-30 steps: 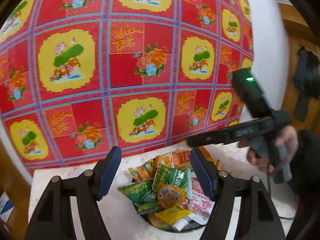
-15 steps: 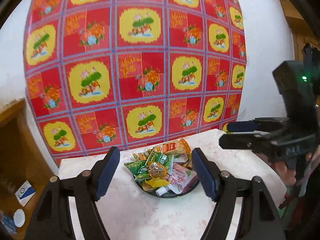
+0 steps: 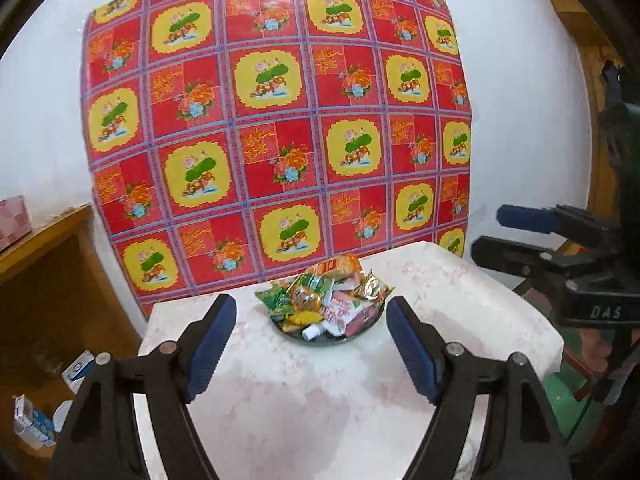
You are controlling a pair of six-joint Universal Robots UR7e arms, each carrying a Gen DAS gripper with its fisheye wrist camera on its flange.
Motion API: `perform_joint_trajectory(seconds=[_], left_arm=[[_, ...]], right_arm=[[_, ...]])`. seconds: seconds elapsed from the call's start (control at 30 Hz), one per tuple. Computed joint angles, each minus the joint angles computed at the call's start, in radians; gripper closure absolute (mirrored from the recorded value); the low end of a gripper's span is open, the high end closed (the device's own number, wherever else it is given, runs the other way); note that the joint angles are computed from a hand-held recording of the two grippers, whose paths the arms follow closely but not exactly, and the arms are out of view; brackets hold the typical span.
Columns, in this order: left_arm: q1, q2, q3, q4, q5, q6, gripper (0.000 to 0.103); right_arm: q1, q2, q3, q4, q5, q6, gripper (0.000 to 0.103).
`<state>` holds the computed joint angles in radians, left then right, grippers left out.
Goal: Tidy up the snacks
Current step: 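Withdraw both tools from the plate back over the table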
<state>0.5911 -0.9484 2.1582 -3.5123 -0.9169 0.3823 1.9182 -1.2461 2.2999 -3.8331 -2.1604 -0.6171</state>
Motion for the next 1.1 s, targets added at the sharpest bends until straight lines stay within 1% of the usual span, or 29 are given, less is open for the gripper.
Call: perform_joint_trajectory(seconds=[0.07, 0.13, 0.2, 0.3, 0.4, 0.47, 0.5, 0.63, 0.73, 0.8, 0.87, 0.93, 1.0, 1.1], left_arm=[[-0.016, 0.001, 0.032, -0.042, 0.032, -0.008, 0.022], [-0.026, -0.002, 0.064, -0.073, 0.052, -0.027, 0.022], [-0.026, -0.008, 0.086, -0.081, 0.05, -0.052, 0.022], [-0.023, -0.006, 0.112, -0.087, 0.062, -0.09, 0.022], [-0.019, 0.009, 0.126, -0.102, 0.072, -0.105, 0.022], [-0.005, 0.017, 0.129, -0.087, 0.059, -0.12, 0.022], [0.0, 0.02, 0.128, -0.077, 0.056, -0.128, 0.022], [0.036, 0.039, 0.109, -0.019, 0.031, -0.173, 0.022], [0.061, 0.067, 0.095, 0.011, 0.016, -0.168, 0.022], [0.079, 0.083, 0.082, 0.036, 0.001, -0.166, 0.022], [0.095, 0.106, 0.062, 0.045, 0.002, -0.165, 0.022], [0.114, 0.125, 0.033, 0.08, -0.001, -0.173, 0.022], [0.135, 0.14, -0.004, 0.139, -0.001, -0.195, 0.022], [0.165, 0.162, -0.064, 0.206, -0.009, -0.215, 0.022]], right_arm=[[0.007, 0.001, 0.026, -0.03, -0.008, -0.004, 0.028], [0.018, 0.017, 0.052, -0.083, -0.028, -0.015, 0.028], [0.028, 0.045, 0.082, -0.159, -0.039, -0.033, 0.028], [0.032, 0.083, 0.111, -0.233, -0.047, -0.042, 0.028], [0.024, 0.118, 0.141, -0.3, -0.036, -0.04, 0.028], [0.014, 0.131, 0.153, -0.315, -0.029, -0.026, 0.028], [0.0, 0.134, 0.161, -0.308, -0.016, -0.009, 0.028], [-0.042, 0.148, 0.16, -0.277, -0.004, 0.059, 0.028], [-0.102, 0.129, 0.162, -0.189, 0.039, 0.147, 0.028], [-0.138, 0.128, 0.158, -0.152, 0.05, 0.169, 0.028], [-0.157, 0.142, 0.148, -0.14, 0.039, 0.156, 0.028], [-0.171, 0.157, 0.128, -0.117, 0.01, 0.141, 0.028], [-0.179, 0.169, 0.1, -0.081, -0.037, 0.146, 0.028], [-0.193, 0.178, 0.056, -0.038, -0.073, 0.162, 0.028]])
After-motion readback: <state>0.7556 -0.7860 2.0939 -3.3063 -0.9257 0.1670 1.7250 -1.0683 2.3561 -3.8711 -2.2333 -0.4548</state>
